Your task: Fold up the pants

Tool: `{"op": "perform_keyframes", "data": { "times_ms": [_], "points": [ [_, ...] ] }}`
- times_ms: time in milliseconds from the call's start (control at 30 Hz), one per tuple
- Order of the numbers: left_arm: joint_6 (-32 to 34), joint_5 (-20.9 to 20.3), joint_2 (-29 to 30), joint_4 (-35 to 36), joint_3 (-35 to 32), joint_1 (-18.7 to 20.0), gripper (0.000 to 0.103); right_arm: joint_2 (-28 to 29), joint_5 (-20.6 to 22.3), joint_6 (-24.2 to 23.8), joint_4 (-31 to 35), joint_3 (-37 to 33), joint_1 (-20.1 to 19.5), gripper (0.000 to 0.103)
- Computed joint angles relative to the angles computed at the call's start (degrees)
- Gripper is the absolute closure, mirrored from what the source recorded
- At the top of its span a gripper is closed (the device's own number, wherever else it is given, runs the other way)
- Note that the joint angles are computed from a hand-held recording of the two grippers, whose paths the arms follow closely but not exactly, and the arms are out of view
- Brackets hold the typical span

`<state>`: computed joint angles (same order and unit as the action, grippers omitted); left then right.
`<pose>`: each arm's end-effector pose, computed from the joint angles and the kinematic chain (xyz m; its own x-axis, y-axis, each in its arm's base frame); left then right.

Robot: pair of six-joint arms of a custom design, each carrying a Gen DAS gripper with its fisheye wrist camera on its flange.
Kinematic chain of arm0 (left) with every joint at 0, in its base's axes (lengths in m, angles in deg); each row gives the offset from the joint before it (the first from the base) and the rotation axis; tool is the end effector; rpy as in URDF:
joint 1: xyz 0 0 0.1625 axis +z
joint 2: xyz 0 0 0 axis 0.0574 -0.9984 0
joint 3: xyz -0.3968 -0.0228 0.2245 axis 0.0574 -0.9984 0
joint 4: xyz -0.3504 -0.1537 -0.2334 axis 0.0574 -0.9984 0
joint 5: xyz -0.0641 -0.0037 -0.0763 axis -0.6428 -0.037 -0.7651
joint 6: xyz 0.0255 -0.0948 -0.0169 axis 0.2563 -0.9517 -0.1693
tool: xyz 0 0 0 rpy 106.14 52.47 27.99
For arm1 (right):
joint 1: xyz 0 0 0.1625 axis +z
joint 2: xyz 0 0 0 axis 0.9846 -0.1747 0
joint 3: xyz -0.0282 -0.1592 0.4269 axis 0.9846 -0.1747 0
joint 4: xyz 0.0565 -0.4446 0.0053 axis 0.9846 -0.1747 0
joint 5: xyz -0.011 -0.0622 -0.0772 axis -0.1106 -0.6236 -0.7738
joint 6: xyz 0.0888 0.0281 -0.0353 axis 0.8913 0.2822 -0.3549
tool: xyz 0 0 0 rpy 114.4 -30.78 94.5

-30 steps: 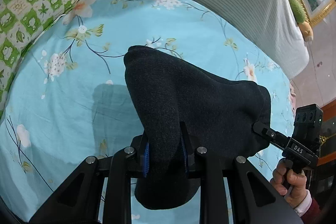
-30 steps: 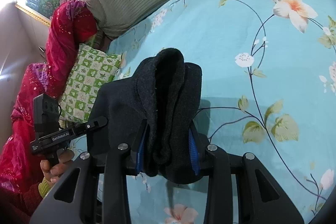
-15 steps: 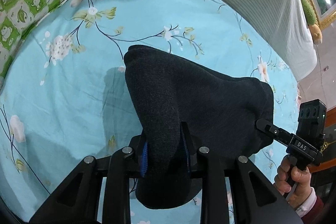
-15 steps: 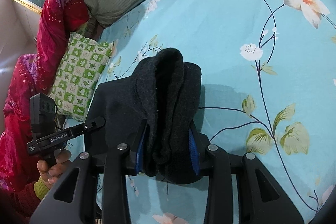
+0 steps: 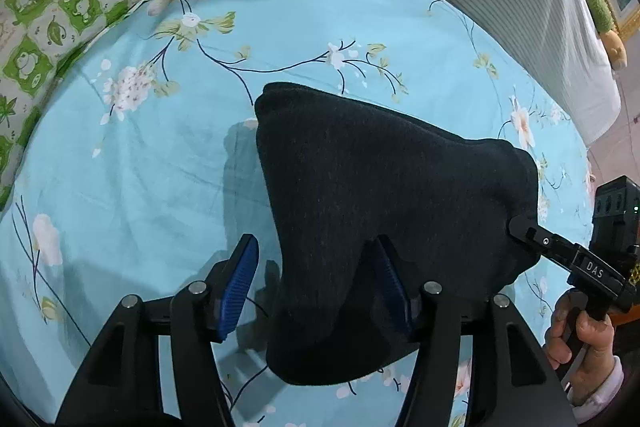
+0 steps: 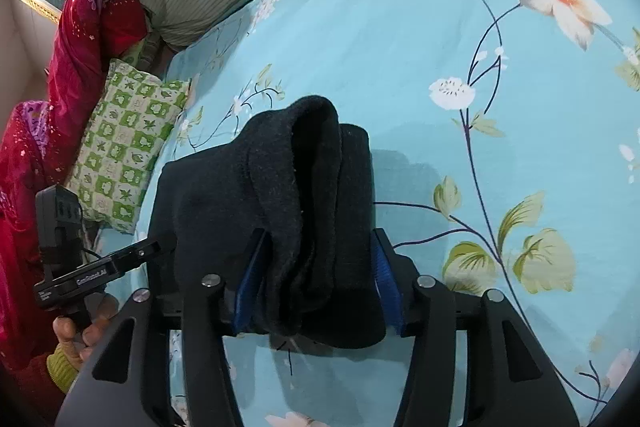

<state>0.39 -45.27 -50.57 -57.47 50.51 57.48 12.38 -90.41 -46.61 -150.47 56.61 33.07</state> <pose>-0.1086 -0.5675 0.3063 -0.8856 0.1461 -0.4408 0.2764 0.9286 -0.2475 0.2802 -0.4628 0.1277 -0.9344 0.2278 0.2740 -0.0058 0.7592 -0.6508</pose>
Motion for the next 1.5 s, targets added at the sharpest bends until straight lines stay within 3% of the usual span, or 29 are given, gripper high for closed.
{"op": "perform_keyframes", "data": {
  "times_ms": [133,267,600,700,900,1167,1500],
  "points": [
    [-0.43,0.84,-0.83,0.16,0.73,-0.60,0.042,0.07,-2.80,-0.02,-0.30,-0.08,1.32,0.044],
    [-0.47,4.44,-2.76,-1.39,3.01,-2.55,0.033,-0.13,-6.59,0.31,-0.10,0.27,2.73,0.040],
    [-2.11,8.13,-5.36,-1.35,6.33,-6.01,0.027,0.32,-10.91,0.60,-0.71,0.90,5.57,0.037],
    [-3.86,11.29,-6.26,-1.91,8.27,-7.63,0.024,0.79,-11.74,-0.18,-0.87,0.71,6.46,0.037],
    [-6.60,15.00,-8.01,-0.45,11.15,-9.87,0.023,3.04,-14.39,-4.76,-2.63,0.09,8.61,0.028],
    [-7.71,16.49,-10.03,-0.54,13.29,-11.56,0.023,6.09,-17.09,-13.02,-4.45,-1.12,11.39,0.021],
    [-12.18,19.06,-12.08,0.35,15.68,-13.76,0.023,8.21,-18.56,-16.99,-6.05,-1.39,12.33,0.016]
  ]
}}
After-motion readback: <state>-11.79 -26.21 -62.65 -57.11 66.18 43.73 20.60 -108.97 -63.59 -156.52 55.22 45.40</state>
